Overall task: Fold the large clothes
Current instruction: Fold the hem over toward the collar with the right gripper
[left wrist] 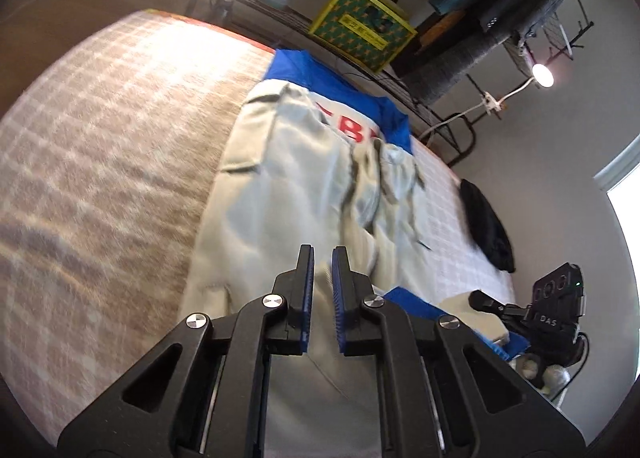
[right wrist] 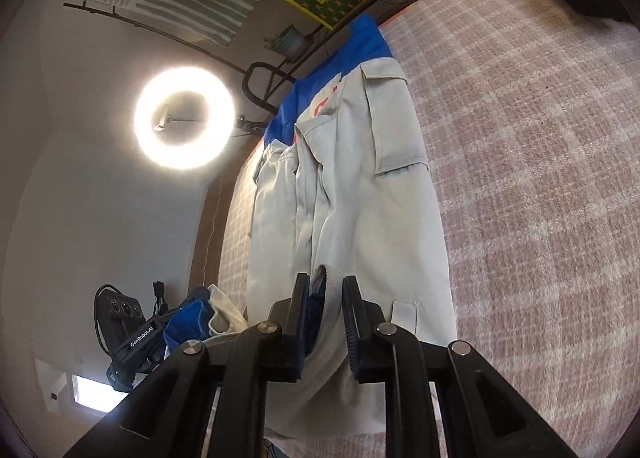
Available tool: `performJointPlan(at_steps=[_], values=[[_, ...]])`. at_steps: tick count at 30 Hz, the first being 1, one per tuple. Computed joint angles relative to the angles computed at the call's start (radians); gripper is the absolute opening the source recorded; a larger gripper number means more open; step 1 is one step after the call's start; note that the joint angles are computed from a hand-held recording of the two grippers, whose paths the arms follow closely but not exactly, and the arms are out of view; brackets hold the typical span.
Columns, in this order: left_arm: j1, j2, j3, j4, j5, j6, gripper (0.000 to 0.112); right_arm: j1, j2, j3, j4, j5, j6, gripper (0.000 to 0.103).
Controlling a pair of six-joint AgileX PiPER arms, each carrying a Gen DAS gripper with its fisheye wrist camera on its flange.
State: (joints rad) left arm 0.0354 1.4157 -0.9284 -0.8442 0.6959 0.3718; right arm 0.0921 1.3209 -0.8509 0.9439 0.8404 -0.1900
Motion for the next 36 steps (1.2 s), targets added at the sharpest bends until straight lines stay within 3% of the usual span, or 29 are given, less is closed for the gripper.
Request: performJointPlan(at_steps=[3,4,5,6,7,9,13,15,21,25,29,32,36], values=[[0.081,0.046,-0.013,-0.06,0.028,0.05,0.008,-0.015,0.059,-0.02,0.003,-0.016,-0.034,0.025],[0.116,0.054,-0.01,-0.094,0.059,0.087,0.008,-0.032,0.074,-0.028,0.001,-0.007,-0.041,0.032],[0.149,0.059,-0.007,-0.115,0.092,0.12,0.008,-0.06,0.081,-0.027,0.02,0.009,-0.068,0.045],[0.18,0.064,-0.002,-0.125,0.127,0.159,0.015,-0.103,0.075,-0.012,0.065,0.037,-0.124,0.05],[0.215,0.069,0.013,-0.144,0.17,0.225,0.022,-0.149,0.067,0.004,0.101,0.075,-0.184,0.052],[0.262,0.075,0.052,-0.172,0.226,0.33,0.049,-0.219,0.045,0.026,0.12,0.135,-0.274,0.055],[0.306,0.141,0.11,-0.197,0.341,0.472,0.05,-0.329,0.008,0.081,0.108,0.266,-0.459,0.055],[0.296,0.149,0.138,-0.204,0.338,0.515,0.051,-0.352,-0.005,0.108,0.104,0.307,-0.522,0.056],[0.274,0.168,0.152,-0.239,0.326,0.545,0.051,-0.215,0.009,0.108,0.077,0.246,-0.55,0.06],[0.249,0.15,0.149,-0.246,0.313,0.553,0.051,-0.079,0.031,0.081,0.029,0.143,-0.531,0.061],[0.26,0.175,0.146,-0.264,0.328,0.566,0.055,-0.009,0.039,0.073,0.015,0.075,-0.558,0.071],[0.277,0.205,0.135,-0.289,0.365,0.592,0.058,0.018,0.035,0.075,0.036,0.038,-0.602,0.085],[0.254,0.24,0.125,-0.313,0.365,0.607,0.058,0.042,0.075,0.069,0.074,0.012,-0.632,0.086]])
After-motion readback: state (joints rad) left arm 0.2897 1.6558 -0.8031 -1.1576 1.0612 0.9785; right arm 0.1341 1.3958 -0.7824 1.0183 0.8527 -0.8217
